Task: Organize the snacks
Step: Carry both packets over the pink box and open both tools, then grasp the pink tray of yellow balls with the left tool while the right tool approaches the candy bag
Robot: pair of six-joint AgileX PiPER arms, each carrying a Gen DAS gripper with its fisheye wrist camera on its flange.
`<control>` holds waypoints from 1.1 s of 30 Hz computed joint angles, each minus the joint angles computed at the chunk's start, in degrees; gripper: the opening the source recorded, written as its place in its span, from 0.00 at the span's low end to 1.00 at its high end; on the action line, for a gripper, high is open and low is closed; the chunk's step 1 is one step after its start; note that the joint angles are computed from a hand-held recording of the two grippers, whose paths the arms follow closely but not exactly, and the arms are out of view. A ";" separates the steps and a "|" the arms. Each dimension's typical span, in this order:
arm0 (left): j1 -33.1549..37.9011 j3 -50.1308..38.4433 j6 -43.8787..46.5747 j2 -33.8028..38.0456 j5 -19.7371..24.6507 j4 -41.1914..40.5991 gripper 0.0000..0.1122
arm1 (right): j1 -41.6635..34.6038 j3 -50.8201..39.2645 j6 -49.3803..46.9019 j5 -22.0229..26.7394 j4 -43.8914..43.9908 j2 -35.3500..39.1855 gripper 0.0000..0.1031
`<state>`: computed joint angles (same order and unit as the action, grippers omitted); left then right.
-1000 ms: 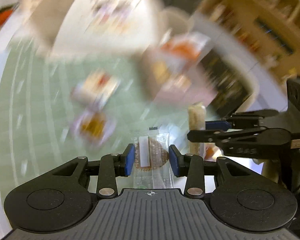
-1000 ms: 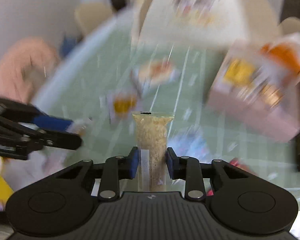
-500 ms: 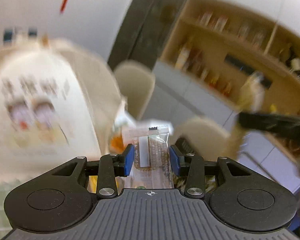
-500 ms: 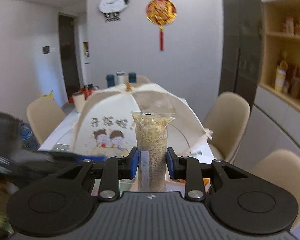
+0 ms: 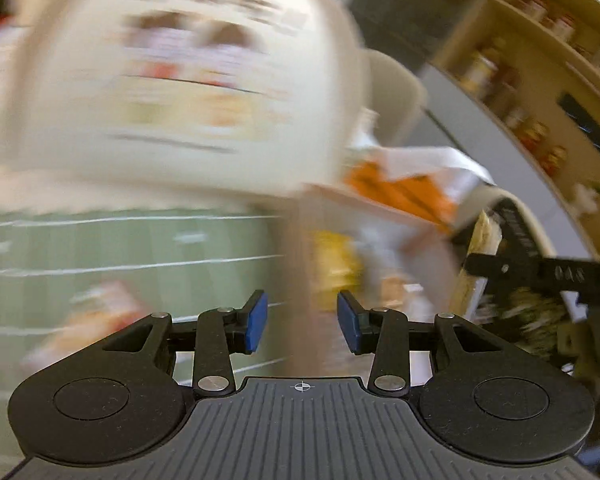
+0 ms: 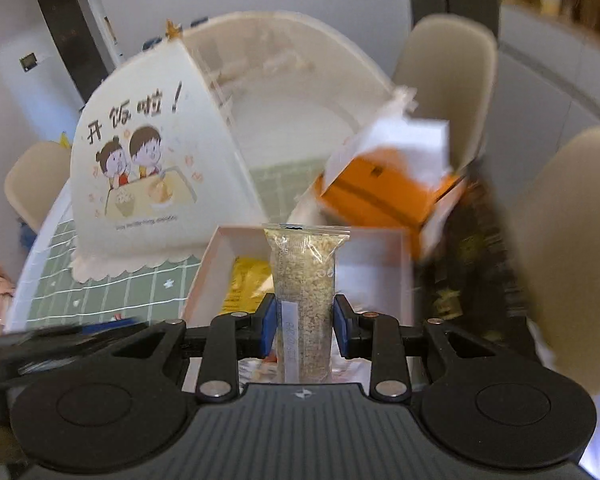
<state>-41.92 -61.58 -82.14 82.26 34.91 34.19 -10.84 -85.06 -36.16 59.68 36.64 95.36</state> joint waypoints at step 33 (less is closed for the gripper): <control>-10.23 23.92 26.04 -16.04 6.39 -6.02 0.55 | 26.61 49.39 33.13 -6.05 -24.09 -49.21 0.61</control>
